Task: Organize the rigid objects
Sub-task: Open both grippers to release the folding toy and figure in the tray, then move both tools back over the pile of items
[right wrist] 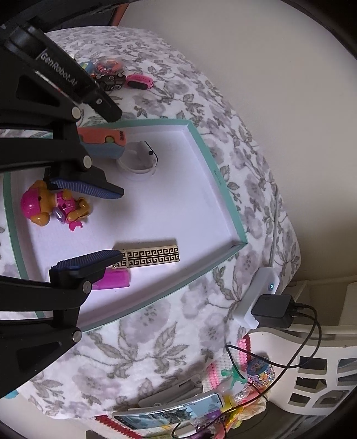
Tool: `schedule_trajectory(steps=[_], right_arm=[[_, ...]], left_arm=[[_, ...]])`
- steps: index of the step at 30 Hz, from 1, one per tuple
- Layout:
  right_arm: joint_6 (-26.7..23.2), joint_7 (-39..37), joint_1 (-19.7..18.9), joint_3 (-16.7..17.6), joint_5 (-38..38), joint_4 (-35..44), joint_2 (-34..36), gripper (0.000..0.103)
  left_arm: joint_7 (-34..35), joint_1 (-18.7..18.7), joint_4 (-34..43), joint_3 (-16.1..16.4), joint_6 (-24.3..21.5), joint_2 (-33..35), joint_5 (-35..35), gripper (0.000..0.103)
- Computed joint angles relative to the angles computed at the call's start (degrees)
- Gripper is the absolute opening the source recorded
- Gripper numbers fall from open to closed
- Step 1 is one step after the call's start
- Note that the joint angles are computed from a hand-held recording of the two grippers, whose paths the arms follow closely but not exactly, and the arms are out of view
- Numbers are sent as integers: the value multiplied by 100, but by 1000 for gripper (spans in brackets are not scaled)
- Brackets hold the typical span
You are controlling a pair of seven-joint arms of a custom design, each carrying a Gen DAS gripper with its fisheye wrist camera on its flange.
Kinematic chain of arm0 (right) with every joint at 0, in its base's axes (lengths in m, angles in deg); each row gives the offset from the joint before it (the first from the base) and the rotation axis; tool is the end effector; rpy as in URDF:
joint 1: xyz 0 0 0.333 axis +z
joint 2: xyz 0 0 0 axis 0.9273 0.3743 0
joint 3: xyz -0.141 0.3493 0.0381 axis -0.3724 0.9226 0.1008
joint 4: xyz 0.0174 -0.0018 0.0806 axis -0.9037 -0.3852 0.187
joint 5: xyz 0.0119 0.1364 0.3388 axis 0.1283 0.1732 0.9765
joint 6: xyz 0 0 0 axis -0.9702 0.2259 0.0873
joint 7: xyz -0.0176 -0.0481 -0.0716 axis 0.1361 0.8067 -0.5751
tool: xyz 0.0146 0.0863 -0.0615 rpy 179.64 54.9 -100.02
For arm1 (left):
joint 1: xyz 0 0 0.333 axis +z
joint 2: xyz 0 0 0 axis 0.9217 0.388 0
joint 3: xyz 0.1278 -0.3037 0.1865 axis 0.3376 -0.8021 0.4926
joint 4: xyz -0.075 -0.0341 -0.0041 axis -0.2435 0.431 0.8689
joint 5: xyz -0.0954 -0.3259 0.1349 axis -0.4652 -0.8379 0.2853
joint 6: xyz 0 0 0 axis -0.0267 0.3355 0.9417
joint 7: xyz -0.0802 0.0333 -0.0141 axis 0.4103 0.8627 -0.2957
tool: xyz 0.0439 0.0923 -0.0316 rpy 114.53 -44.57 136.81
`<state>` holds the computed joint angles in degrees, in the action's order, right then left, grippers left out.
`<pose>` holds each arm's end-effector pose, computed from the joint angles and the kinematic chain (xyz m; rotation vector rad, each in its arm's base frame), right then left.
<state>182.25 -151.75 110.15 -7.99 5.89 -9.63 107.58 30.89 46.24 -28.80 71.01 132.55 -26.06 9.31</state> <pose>0.5116 0.4612 0.5069 -0.8240 2.6425 -0.4765 0.6462 -0.4078 0.4895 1.5891 -2.5980 0.7503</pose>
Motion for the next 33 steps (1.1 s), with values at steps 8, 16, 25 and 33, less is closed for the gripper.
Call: schedule_trajectory(steps=[8, 16, 25, 33], right_arm=[[-81, -16, 25, -20, -38, 53, 41, 69], [-284, -102, 55, -35, -72, 159, 101, 87], [-479, -91, 97, -55, -145, 214, 119, 94], [-230, 164, 72, -43, -274, 11, 11, 103]], left_arm=[[-164, -49, -49, 129, 31, -68, 190, 60], [-466, -133, -14, 274, -2, -61, 517, 62], [-792, -165, -243, 382, 376, -188, 780, 91], [-826, -4, -167, 264, 302, -167, 649, 91]])
